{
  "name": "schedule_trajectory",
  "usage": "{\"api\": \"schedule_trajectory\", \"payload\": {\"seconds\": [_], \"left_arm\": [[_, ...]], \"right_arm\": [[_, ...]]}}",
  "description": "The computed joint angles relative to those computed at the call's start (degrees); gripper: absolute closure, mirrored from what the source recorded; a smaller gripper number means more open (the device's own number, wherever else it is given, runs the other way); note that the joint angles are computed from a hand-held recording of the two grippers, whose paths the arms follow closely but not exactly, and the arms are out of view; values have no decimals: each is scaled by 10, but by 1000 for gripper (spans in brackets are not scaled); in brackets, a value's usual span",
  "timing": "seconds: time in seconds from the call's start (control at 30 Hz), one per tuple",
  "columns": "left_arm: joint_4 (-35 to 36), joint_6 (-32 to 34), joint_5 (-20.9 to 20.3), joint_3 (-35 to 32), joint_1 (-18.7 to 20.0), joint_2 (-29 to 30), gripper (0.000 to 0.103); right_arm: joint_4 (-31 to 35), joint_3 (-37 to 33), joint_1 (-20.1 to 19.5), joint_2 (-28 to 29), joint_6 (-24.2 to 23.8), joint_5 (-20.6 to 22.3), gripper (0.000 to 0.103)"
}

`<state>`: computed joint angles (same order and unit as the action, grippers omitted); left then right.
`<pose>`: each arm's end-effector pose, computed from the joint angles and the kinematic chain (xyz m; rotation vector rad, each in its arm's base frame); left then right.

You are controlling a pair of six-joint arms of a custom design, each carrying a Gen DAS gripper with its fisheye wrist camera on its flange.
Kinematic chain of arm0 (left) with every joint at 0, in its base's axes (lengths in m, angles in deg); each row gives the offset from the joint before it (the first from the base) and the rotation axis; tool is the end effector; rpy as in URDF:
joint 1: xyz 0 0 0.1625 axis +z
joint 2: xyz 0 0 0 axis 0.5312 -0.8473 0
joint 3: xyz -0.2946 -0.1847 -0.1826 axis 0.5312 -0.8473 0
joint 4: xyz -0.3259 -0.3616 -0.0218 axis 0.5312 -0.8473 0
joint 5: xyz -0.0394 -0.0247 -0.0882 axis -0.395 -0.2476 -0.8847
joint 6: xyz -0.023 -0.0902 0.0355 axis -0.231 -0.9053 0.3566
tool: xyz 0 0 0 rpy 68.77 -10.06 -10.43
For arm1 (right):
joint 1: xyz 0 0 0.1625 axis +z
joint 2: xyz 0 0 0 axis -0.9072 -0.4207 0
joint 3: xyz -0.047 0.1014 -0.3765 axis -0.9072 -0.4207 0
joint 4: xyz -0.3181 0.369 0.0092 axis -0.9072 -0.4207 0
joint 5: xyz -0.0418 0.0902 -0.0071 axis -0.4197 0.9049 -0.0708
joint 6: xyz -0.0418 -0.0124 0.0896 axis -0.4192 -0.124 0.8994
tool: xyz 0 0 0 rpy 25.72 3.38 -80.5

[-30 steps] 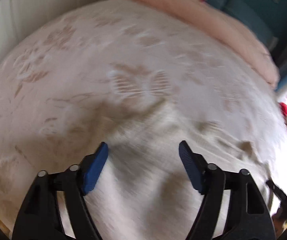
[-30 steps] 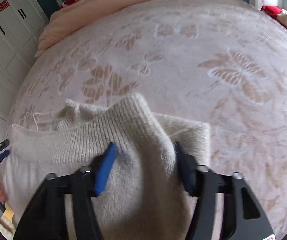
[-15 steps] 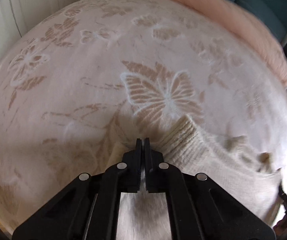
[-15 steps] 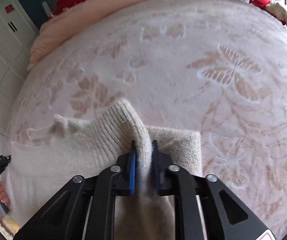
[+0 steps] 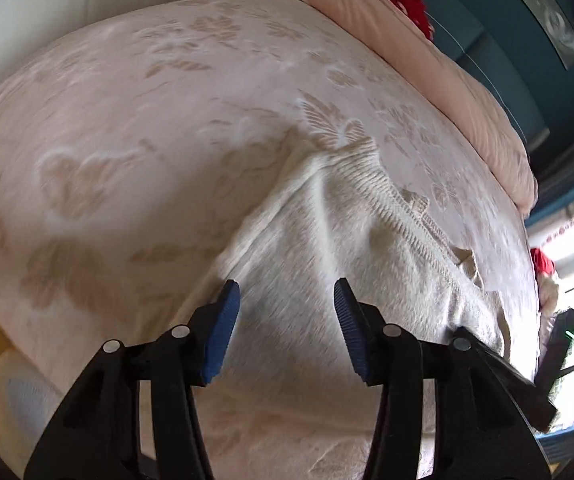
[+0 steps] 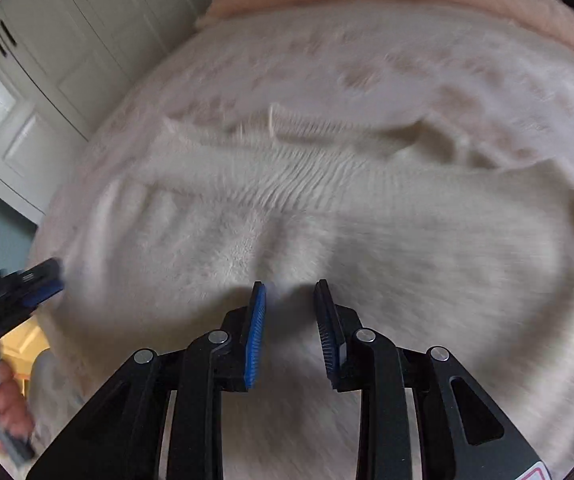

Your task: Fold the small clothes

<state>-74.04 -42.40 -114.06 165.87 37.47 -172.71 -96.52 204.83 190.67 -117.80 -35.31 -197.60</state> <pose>0.0716 -0.3137 0.3688 0.0780 2.7397 -0.6112 0.2974 -0.3043 -0.0934 -0.0920 -2.5024 0.6866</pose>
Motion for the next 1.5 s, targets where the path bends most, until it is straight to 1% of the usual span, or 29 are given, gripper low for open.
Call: {"api": "schedule_trajectory", "payload": {"seconds": [0.07,0.13,0.2,0.27,0.37,0.4,0.43,0.47,0.53,0.57,0.6,0.63,0.7,0.73,0.77,0.8,0.83,0.87,0.9,0.93,1.03,1.1,1.17,1.23,1.3,1.37,1.4,1.43,1.5], "left_arm": [[12,-4,-6,-8,3,2,56],[22,-4,-10,-12,2,-6,54],[25,3,-18,-16,6,-11,51],[34,2,-22,-16,13,-25,50],[32,-19,-42,-7,40,-50,44],[30,-27,-43,-4,48,-53,39],[31,-35,-39,-1,52,-55,36],[35,-43,-36,2,59,-55,36],[42,-56,-50,3,78,-42,36],[40,-61,-61,4,87,-38,36],[39,-70,-61,8,87,-40,36],[35,-73,-56,14,77,-47,36],[24,-65,-61,20,67,-42,36],[20,-66,-61,20,68,-35,44],[15,-76,-62,20,67,-27,49],[8,-83,-63,20,67,-22,58],[0,-85,-65,18,71,-15,73],[-5,-83,-72,15,76,-9,77],[-8,-82,-80,13,79,-7,81],[-8,-80,-84,10,80,-9,84],[0,-65,-89,5,73,-17,86],[0,-59,-96,3,74,-18,87],[1,-55,-97,3,74,-18,87],[2,-45,-97,3,76,-19,87],[-2,-44,-91,6,76,-17,86],[-16,-47,-96,10,93,-7,78],[-23,-56,-97,12,99,-3,64],[-40,-64,-114,13,117,9,57],[-72,-65,-134,17,133,21,51]], "right_arm": [[-9,-22,-6,23,-11,-23,70],[15,-19,-2,-2,25,-9,69],[-24,-3,16,-18,28,-4,70],[-22,20,55,-41,69,-36,70],[12,70,103,-81,176,-76,69],[21,92,116,-96,216,-84,69],[54,107,130,-113,261,-91,69],[88,118,140,-128,293,-95,69],[196,132,166,-164,369,-100,69],[241,137,180,-178,399,-99,69],[262,138,186,-186,412,-96,71],[259,137,188,-180,416,-95,72],[227,135,189,-175,390,-90,84],[206,127,184,-166,362,-89,86],[174,110,173,-147,310,-88,89],[153,96,167,-134,274,-87,91],[123,77,156,-114,224,-83,92],[100,58,140,-96,181,-76,92],[97,40,131,-84,159,-73,92],[82,19,110,-66,117,-62,92],[70,-24,56,-30,60,-31,92],[87,-45,21,-10,56,-12,92],[100,-55,-16,10,59,12,96],[68,-54,-22,23,49,9,97],[69,-53,-22,21,57,12,97],[66,-50,-22,19,50,15,97],[58,-47,-25,19,48,19,97],[50,-44,-28,18,50,24,97],[46,-43,-32,17,48,27,97]]}}
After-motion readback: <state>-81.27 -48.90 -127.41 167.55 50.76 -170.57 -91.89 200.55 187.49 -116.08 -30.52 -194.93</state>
